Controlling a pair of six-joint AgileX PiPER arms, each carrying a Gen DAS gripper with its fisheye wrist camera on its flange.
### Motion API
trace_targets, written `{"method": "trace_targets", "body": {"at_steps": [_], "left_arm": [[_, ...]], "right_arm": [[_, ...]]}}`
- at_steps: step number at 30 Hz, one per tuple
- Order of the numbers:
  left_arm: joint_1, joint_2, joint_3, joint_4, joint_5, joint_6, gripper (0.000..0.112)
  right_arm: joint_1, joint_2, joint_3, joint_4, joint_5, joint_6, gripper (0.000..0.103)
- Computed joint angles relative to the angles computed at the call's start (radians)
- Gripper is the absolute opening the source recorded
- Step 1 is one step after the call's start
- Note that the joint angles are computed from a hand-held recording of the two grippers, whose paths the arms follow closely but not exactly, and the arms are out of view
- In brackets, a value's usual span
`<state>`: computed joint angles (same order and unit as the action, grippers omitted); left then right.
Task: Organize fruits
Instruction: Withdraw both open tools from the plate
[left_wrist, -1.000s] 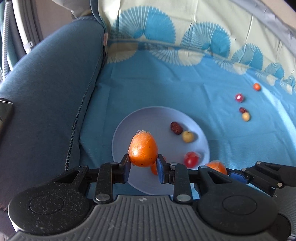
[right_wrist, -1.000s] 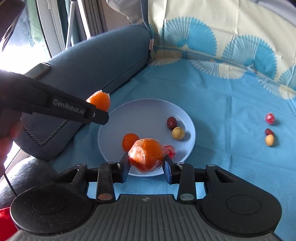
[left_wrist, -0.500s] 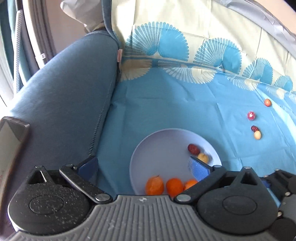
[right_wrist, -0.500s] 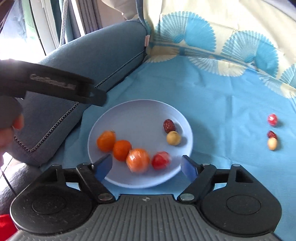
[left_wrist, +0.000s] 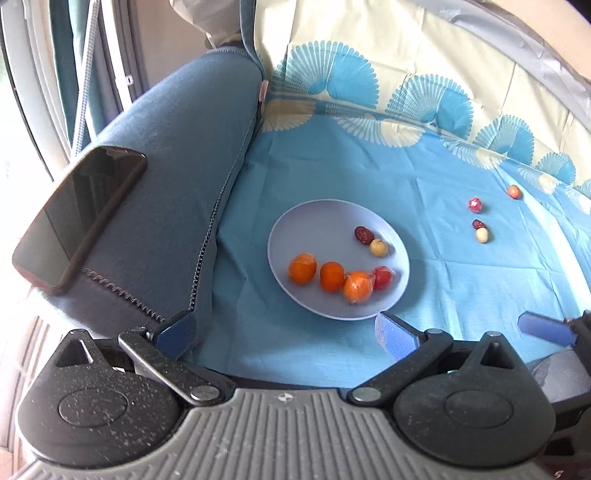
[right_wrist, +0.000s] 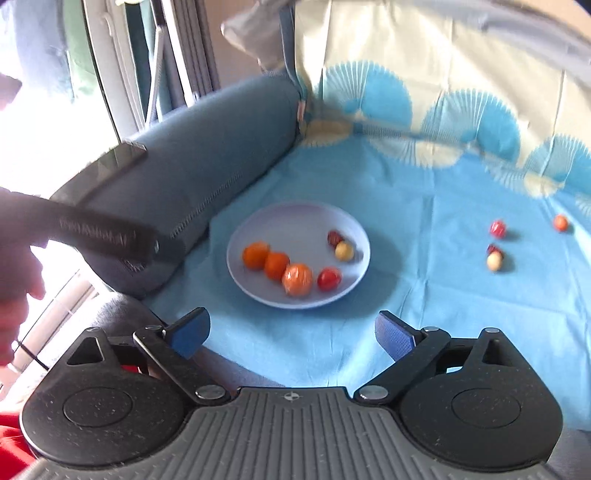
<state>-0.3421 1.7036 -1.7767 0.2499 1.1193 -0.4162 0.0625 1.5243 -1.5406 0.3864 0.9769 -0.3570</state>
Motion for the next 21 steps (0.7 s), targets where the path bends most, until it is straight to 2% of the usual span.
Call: {"method": "trace_targets", "body": {"at_steps": [9,21], "left_arm": [[-0.124,-0.127,0.080,0.135,0.016,-0.118,0.103],[-0.209,-0.146,0.051,0.186,0.070,-0.179,0.103]], "right_arm": [[-0.033,-0.142,0.076,0.029,-0.015,-0.043,0.100],[-0.103,-0.243,0.136,0.075,-0.027,-0.082,0.101]]}}
